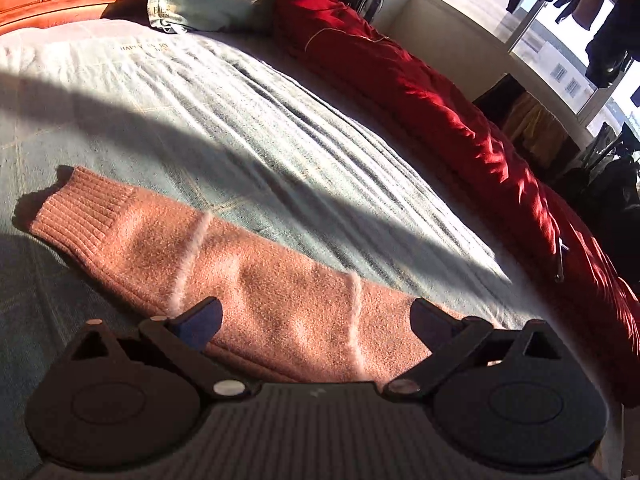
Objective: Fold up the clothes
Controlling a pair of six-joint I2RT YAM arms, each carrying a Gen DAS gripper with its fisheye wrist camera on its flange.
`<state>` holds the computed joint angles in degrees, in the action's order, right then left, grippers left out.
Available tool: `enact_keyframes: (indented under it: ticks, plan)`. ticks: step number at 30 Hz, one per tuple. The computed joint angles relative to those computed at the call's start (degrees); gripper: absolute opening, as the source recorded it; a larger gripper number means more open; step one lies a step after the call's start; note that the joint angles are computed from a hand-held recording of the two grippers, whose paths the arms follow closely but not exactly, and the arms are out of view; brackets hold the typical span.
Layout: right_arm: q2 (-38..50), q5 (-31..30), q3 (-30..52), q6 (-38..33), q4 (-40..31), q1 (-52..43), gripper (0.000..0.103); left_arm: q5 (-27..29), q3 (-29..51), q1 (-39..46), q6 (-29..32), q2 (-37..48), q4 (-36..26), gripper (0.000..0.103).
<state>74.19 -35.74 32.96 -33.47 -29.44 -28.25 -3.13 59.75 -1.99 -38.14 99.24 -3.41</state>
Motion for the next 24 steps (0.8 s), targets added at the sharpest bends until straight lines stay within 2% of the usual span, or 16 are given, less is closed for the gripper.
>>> enact_keyframes:
  ticks: [2,5,10,13,16,20,24]
  plan:
    - [-0.5,0.8,-0.3,0.3,0.5,0.7,0.103,-1.4,1.0,0.5,0.3,1.8,-1.0,0.1]
    - [-0.8,1.6,-0.7,0.8,1.2,1.5,0.103,-6.8,2.8,0.6,-3.9,4.5,-6.7,0.1]
    - [-1.9,2.6,-1.3,0.9,1.4,2.0,0.103,-9.4,1.3,-3.0,-3.2,2.3,-6.7,0.1]
    - [-2.7,3.1,-1.5,1.1,1.2,2.5,0.103,-6.3,3.6,-7.2,-1.4,0.8,-7.2,0.1]
    - [-3.1,3.6,-1.6,1.1,0.9,3.0,0.103,-3.0,10.3,-13.5,1.8,2.8,-9.7,0.1]
    - [-3.7,5.0,-2.0,1.3,1.2,3.7,0.103,3.6,22.2,-21.9,5.1,10.1,-14.4,0.1]
    - [-4.1,4.9,-1.6,0.5,0.1,3.0,0.103,7.3,33.7,-29.7,7.6,20.1,-18.3,0.1]
